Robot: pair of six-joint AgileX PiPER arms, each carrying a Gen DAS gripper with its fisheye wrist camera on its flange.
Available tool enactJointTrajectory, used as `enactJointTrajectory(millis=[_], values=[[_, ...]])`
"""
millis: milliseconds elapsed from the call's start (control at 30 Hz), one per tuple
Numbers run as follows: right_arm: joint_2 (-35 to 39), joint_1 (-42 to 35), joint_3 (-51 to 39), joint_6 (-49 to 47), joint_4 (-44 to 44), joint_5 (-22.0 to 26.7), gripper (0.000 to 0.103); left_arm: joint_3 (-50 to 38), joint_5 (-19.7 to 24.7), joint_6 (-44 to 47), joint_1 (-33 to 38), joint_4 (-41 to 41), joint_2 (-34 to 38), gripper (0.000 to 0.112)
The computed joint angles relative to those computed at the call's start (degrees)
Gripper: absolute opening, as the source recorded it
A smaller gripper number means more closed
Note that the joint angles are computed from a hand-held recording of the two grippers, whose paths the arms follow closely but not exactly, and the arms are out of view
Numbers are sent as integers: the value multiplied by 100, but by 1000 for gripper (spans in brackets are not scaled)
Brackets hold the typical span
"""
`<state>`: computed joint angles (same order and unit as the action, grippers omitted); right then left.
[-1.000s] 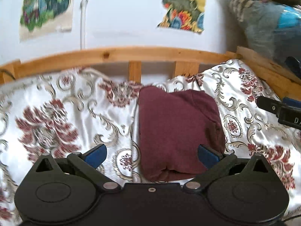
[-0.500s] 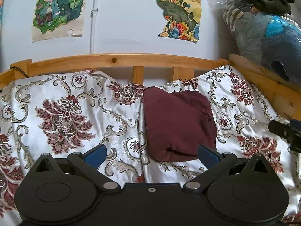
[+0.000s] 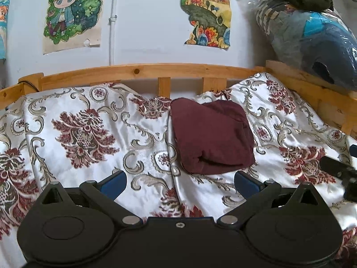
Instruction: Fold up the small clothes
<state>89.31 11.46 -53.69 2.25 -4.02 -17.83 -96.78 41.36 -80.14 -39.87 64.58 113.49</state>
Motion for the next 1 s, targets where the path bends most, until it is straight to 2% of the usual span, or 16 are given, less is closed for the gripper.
enactJointTrajectory(millis=[300, 1000], values=[[34, 112, 50, -325, 253, -45, 103, 189, 88, -171, -6, -53, -70, 102], [30, 58, 40, -203, 183, -46, 103, 236, 74, -239, -23, 27, -90, 102]])
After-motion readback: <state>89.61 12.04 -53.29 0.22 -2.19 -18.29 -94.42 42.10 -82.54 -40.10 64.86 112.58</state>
